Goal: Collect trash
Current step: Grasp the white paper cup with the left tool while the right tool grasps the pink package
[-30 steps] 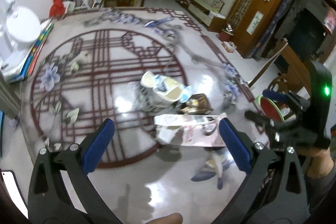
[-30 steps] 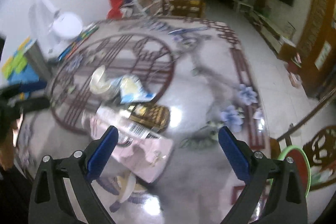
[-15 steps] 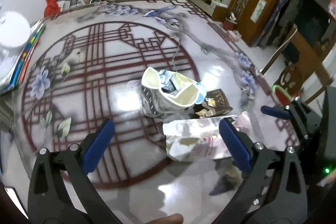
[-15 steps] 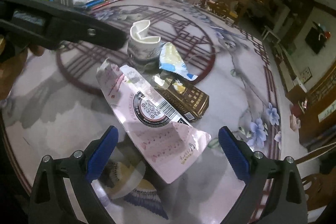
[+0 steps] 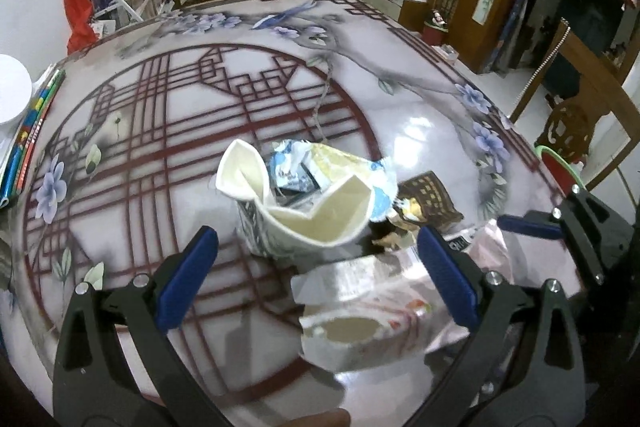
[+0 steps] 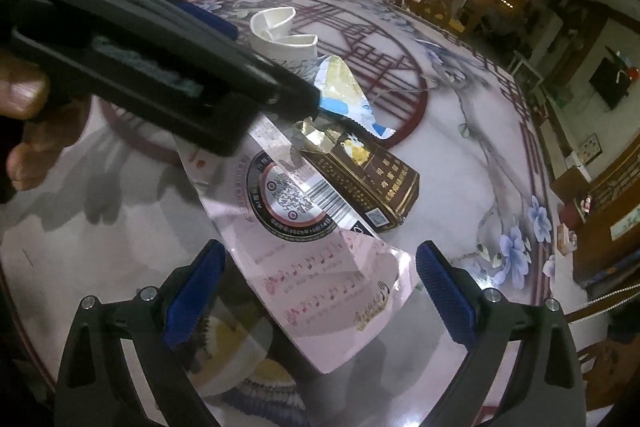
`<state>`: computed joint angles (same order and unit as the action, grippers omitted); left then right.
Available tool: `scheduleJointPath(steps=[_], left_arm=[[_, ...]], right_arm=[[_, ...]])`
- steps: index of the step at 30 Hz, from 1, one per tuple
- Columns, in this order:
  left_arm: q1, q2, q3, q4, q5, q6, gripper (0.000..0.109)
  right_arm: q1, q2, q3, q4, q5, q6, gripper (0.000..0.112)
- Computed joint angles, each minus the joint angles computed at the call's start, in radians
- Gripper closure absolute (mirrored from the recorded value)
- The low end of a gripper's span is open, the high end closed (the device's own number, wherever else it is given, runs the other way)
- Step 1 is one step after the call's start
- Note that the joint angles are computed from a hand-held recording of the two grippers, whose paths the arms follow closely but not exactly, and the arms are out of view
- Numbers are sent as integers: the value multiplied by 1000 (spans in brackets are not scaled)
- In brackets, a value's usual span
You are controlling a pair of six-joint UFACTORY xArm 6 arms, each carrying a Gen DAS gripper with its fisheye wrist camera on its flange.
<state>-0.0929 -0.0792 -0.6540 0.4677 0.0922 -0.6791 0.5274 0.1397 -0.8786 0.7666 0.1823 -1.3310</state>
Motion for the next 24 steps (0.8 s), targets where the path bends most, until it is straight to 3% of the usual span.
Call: scheduleJointPath(steps=[7,9,14,20,24], left_arm=[[69,25,-12,182,-67,-210,11],[83,30,-12,187,-75,-225,22],[60,37,7,-70,-55,-2,58],[57,17,28,-128,-67,49,63],[49,-15,47,-159,-67,56,64]], right_arm=[[0,24,-33,11,32,0,23],[0,31,-41,6,37,11,24],[0,23,-47,59,56,-37,35],[-5,-1,-35,93,74,-74,39],[-30,-27,-35,108,137,-65,41]])
